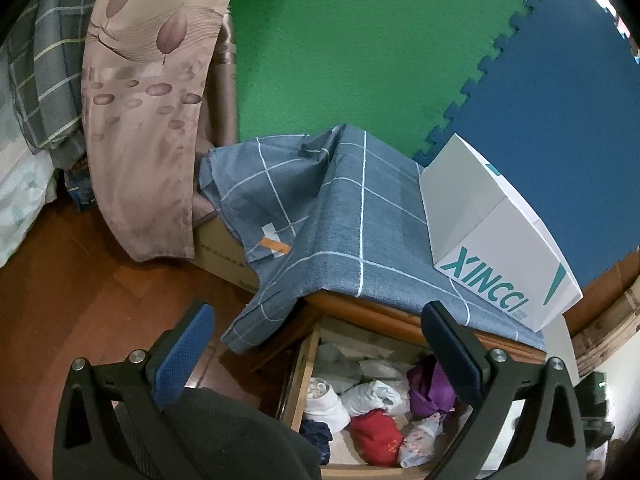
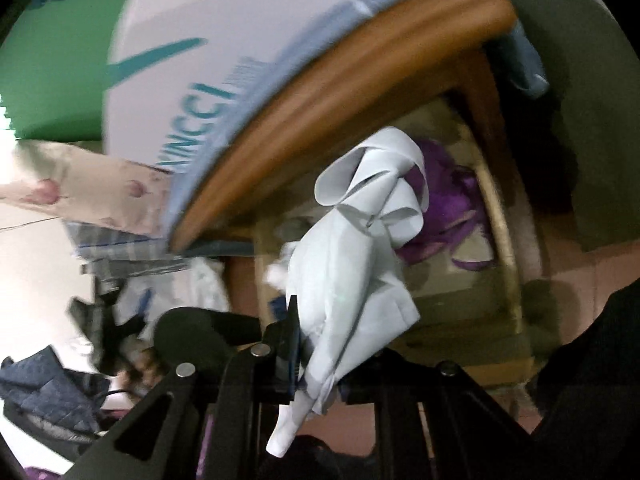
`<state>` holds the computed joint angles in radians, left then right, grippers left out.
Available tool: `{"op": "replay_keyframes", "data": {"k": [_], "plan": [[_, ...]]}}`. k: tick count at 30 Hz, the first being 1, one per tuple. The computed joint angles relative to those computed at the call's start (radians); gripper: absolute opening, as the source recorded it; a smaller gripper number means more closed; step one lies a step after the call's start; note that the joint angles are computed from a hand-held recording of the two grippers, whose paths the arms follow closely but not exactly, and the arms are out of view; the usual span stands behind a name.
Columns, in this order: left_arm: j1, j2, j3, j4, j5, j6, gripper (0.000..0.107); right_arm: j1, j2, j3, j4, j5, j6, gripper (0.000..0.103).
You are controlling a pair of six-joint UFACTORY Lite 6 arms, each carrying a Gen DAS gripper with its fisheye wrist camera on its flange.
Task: Take underwear out of drawer
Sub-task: 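Carry the white cloth into the shoe box and open the right gripper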
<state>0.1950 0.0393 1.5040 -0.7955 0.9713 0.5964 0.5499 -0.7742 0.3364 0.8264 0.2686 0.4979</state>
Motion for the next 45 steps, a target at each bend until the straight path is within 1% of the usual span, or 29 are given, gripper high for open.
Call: {"op": "replay_keyframes", "data": {"k": [5, 8, 9, 10, 11, 15, 18, 20, 22, 27, 29, 33, 38, 41, 45], "plan": [[-0.007, 0.002, 0.006, 0.018, -0.005, -0.010, 0.102, 0.127, -0.074, 0.118, -0.479, 0.002, 0.502, 0.014], [-0.008, 0.013, 0.018, 0.024, 0.003, -0.025, 0.102, 0.179, -0.102, 0.205, -0.666, 0.014, 0.701, 0.014], [-0.005, 0.015, 0.020, 0.023, 0.005, -0.026, 0.102, 0.179, -0.103, 0.238, -0.682, 0.017, 0.713, 0.014], [-0.002, 0.017, 0.021, 0.018, 0.007, -0.024, 0.102, 0.165, -0.106, 0.282, -0.663, 0.028, 0.683, 0.014], [0.004, 0.016, 0.019, 0.011, 0.010, -0.019, 0.102, 0.144, -0.093, 0.327, -0.605, 0.036, 0.611, 0.014], [0.013, 0.017, 0.016, 0.000, 0.014, -0.014, 0.102, -0.026, -0.018, 0.519, -0.249, 0.101, 0.193, 0.014], [0.015, 0.017, 0.016, -0.004, 0.013, -0.011, 0.102, -0.241, 0.111, 0.690, 0.025, 0.212, -0.121, 0.014], [0.012, 0.017, 0.017, 0.001, 0.007, -0.010, 0.102, -0.392, 0.187, 0.753, 0.206, 0.311, -0.330, 0.014], [0.010, 0.012, 0.012, 0.004, 0.000, -0.003, 0.102, -0.538, 0.308, 0.835, 0.339, 0.407, -0.467, 0.014], [0.009, 0.009, 0.008, 0.004, -0.008, 0.009, 0.102, -0.697, 0.615, 1.045, 0.436, 0.492, -0.572, 0.014], [0.009, 0.009, 0.005, -0.001, -0.007, 0.011, 0.102, -0.718, 0.724, 1.121, 0.431, 0.494, -0.572, 0.014], [0.010, 0.011, 0.006, -0.003, -0.005, 0.019, 0.102, -0.711, 0.965, 1.349, 0.317, 0.497, -0.465, 0.014], [-0.014, -0.007, -0.011, 0.017, -0.031, 0.023, 0.102, -0.680, 1.157, 1.535, 0.218, 0.509, -0.353, 0.014], [-0.027, -0.015, -0.017, 0.024, -0.044, 0.030, 0.102, -0.646, 1.272, 1.683, 0.107, 0.531, -0.250, 0.014], [-0.035, -0.017, -0.017, 0.035, -0.047, 0.029, 0.102, -0.618, 1.436, 1.924, -0.096, 0.640, -0.072, 0.017]]}}
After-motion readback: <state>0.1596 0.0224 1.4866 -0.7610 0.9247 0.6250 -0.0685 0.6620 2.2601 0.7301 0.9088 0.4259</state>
